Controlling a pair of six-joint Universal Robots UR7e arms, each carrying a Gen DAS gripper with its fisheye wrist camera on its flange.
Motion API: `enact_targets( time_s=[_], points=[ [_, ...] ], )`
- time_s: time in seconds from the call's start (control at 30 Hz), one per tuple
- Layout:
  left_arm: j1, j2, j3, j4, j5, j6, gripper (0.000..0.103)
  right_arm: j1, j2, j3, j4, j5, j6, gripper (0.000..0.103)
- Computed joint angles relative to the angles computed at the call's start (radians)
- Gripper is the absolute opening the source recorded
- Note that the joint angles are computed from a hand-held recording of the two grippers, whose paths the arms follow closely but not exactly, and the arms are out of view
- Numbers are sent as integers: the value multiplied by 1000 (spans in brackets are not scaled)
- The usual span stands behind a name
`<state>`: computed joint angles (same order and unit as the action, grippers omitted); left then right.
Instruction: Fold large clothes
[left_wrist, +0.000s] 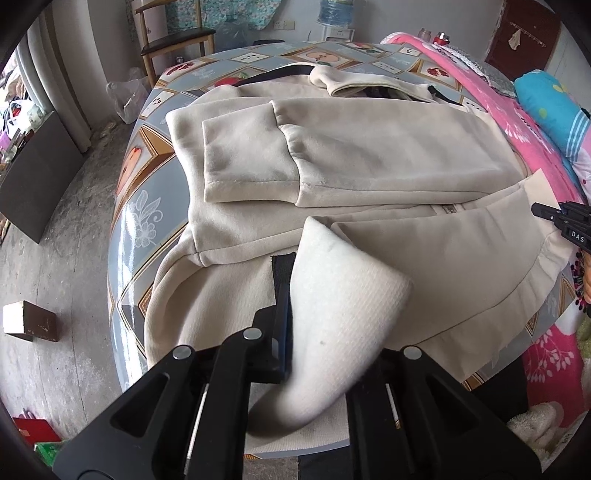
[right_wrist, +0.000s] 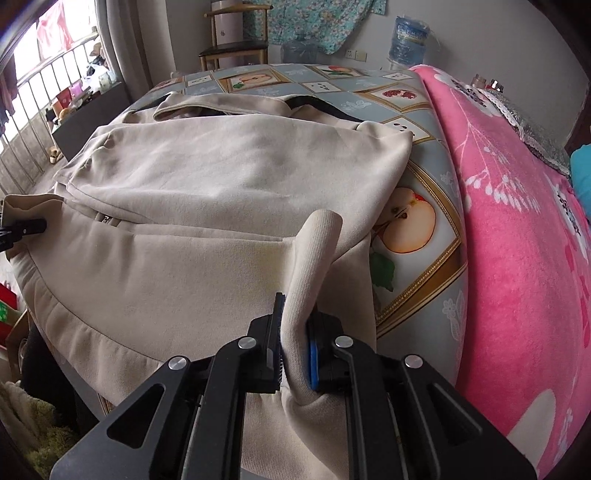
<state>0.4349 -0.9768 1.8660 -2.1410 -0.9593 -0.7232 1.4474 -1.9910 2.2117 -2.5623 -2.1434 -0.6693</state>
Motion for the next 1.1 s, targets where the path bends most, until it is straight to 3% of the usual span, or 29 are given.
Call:
enact_targets(
  time_s=[0.47, 1.1],
  points=[
    [-26, 29, -38, 110, 50, -74, 8, 33, 23, -6, 4, -69, 18, 11],
    [-33, 22, -15, 75, 61, -49, 8, 76, 60, -5, -18, -159, 25, 11]
  ],
)
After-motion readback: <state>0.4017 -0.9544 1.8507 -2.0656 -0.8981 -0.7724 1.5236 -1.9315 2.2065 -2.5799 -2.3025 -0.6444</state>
